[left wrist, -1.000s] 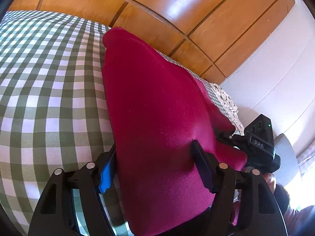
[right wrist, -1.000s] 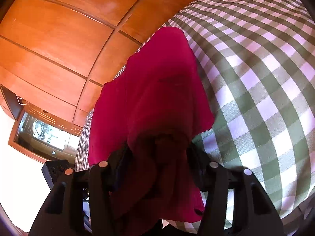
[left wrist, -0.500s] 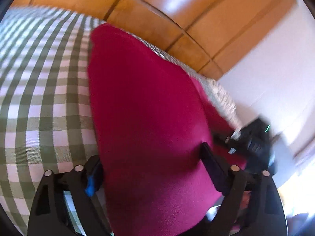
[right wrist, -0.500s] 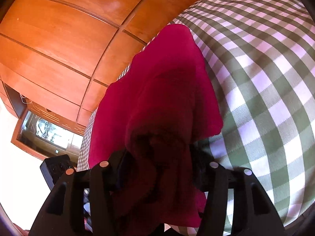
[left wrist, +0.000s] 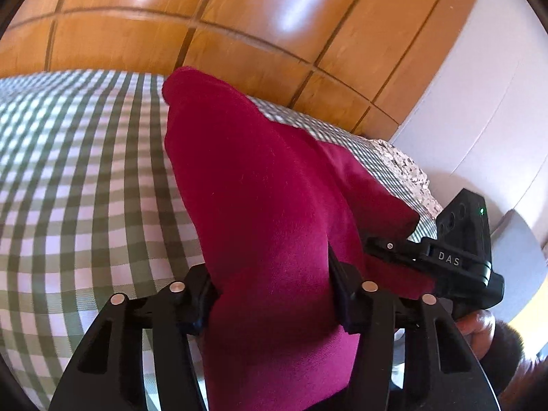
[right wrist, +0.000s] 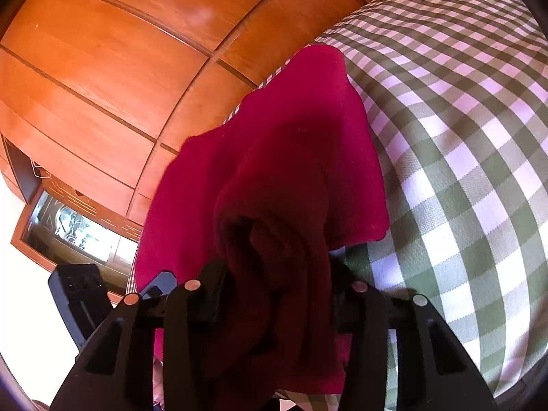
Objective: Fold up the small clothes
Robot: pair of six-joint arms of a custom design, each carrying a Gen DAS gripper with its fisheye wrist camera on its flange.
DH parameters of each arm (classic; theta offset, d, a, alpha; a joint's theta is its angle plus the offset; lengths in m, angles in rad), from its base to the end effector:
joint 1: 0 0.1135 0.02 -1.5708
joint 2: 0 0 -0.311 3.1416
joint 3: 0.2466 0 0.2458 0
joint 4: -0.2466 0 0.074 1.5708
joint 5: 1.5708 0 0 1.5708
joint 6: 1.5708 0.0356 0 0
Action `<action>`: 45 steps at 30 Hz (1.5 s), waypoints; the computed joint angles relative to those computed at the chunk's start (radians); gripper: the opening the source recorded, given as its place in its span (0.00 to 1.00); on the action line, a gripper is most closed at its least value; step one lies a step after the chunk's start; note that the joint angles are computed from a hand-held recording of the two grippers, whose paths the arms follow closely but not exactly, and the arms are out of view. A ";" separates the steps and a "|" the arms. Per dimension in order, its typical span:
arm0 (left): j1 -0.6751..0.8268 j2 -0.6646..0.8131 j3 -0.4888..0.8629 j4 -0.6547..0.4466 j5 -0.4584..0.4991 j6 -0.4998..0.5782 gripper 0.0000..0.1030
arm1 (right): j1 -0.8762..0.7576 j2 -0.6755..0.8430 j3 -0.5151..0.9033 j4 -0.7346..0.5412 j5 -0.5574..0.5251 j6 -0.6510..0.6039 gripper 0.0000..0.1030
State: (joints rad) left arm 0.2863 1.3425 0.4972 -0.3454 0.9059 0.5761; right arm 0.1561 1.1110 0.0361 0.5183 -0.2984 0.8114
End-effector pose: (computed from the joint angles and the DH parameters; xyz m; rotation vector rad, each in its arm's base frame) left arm 0.1885 0.0263 0.1888 0.5464 2.2497 -0.8338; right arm 0.1366 0.0321 0.1540 0.5398 2.1649 0.8704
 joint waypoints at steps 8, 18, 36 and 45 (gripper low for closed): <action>0.034 -0.134 -0.019 0.020 -0.017 0.048 0.50 | 0.318 -0.145 0.112 -0.239 0.351 -0.011 0.38; 0.200 -0.038 0.048 0.048 0.026 0.099 0.50 | 0.403 0.083 0.190 -0.049 0.382 -0.010 0.38; 0.200 0.239 0.275 0.343 -0.088 -0.151 0.50 | 0.324 0.570 0.628 0.023 0.170 -0.164 0.38; 0.109 0.424 0.454 0.426 -0.213 -0.276 0.50 | 0.283 0.769 0.949 -0.092 0.155 -0.276 0.38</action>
State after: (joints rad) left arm 0.3956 1.7665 0.9516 0.0807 0.6931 0.3000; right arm 0.4389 1.8803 0.9850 0.4263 -0.1437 0.5350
